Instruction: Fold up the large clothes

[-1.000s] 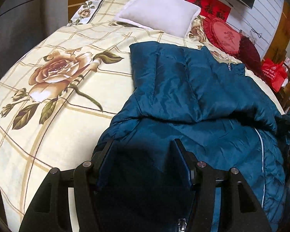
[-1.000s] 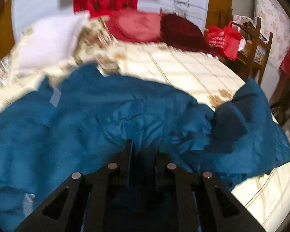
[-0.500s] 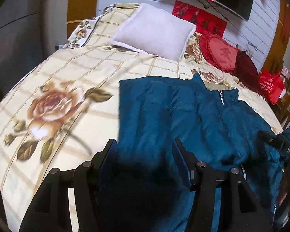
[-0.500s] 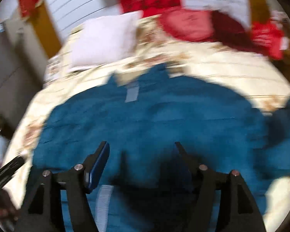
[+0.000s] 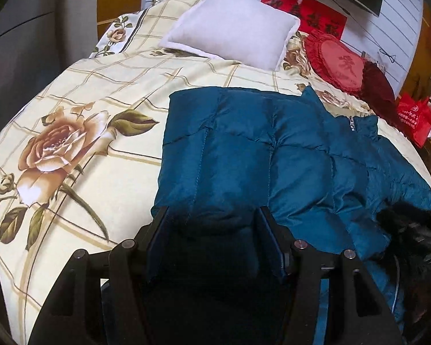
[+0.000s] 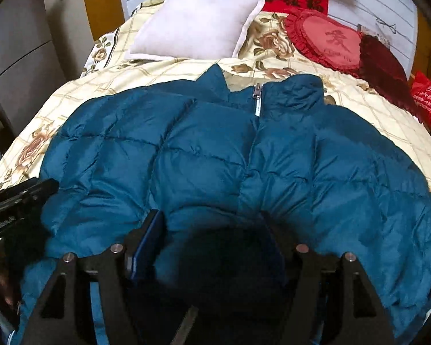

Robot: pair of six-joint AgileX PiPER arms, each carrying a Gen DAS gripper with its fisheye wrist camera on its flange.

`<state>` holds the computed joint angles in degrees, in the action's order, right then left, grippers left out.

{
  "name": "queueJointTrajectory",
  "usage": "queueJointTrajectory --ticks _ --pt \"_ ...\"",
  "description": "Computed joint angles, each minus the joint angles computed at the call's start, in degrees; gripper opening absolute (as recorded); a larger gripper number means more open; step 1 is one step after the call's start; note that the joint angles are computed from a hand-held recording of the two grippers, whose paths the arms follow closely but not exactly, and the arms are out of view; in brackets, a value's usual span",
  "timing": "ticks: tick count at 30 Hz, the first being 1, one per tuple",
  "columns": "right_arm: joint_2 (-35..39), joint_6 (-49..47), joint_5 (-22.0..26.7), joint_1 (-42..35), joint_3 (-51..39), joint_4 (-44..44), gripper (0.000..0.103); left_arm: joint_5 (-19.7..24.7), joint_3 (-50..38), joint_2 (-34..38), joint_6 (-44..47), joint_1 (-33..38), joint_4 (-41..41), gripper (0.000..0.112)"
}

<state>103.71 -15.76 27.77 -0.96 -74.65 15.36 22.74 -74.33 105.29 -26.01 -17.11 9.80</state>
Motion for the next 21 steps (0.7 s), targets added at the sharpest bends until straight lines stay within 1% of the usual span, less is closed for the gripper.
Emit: queueJointTrajectory --ticks 1,4,5,6,7,9,11,12,13,14,15,16,17,18,19,20,21 --pt "-1.59 -0.74 0.38 -1.04 0.64 0.53 0.07 -0.41 0.29 -0.04 0.04 0.04 -0.12 0.067" --pt "-5.63 -4.61 -2.02 -4.79 3.62 4.62 0.071 -0.75 0.68 -0.11 -0.65 -0.08 0.73 0.068" --pt "-6.72 -4.92 -3.01 -6.51 4.5 4.49 0.071 -0.85 0.79 -0.07 -1.25 -0.22 1.45 0.069" --pt "-7.07 -3.82 -3.5 -7.85 4.67 2.79 0.071 -0.82 0.7 0.08 -1.75 -0.35 2.05 0.069" --pt "-6.96 -0.8 -3.79 -9.68 4.54 -1.02 0.071 -0.72 0.58 0.17 -2.01 -0.45 2.38 0.069" --pt "-5.82 1.73 -3.34 -12.65 3.55 -3.75 0.071 -0.66 0.41 0.37 -1.98 -0.48 2.38 0.07" --pt "-4.61 8.58 -4.95 -15.81 3.92 -9.13 0.071 -0.49 0.2 0.49 -2.08 -0.53 2.52 0.07" --pt "-3.73 10.47 -5.81 -17.7 4.11 -10.09 0.071 -0.47 0.14 0.59 -2.38 -0.6 2.86 0.07" --pt "-2.94 10.06 -6.21 -18.92 4.04 -8.77 0.071 -0.37 0.05 0.64 -2.52 -0.65 3.06 0.07" --pt "-1.8 7.38 -5.7 -20.55 3.82 -5.16 0.071 -0.29 -0.02 0.68 -2.74 -0.7 3.32 0.07" --pt "-0.86 4.48 -4.22 -21.77 3.29 -1.33 0.071 -0.18 -0.09 0.76 -3.12 -0.78 3.81 0.07" --pt "-0.41 2.75 -3.83 -22.41 3.06 0.2 0.071 -0.14 -0.12 0.81 -3.4 -0.85 4.1 0.071" --pt "-0.45 2.96 -3.57 -22.3 2.89 -0.55 0.071 -0.15 -0.11 0.79 -3.37 -0.87 4.01 0.071" --pt "-0.54 5.38 -3.21 -21.65 2.6 -3.6 0.071 -0.11 -0.17 0.85 -3.34 -0.85 3.99 0.071" --pt "-0.92 9.54 -2.57 -20.64 2.33 -8.49 0.071 -0.11 -0.16 0.84 -3.36 -0.88 3.99 0.071" --pt "-1.78 13.72 -2.19 -19.53 2.56 -13.22 0.071 -0.14 -0.11 0.79 -3.36 -0.87 4.0 0.071" --pt "-3.23 16.43 -2.52 -18.65 3.61 -16.04 0.071 -0.08 -0.16 0.82 -3.41 -0.89 4.08 0.071"
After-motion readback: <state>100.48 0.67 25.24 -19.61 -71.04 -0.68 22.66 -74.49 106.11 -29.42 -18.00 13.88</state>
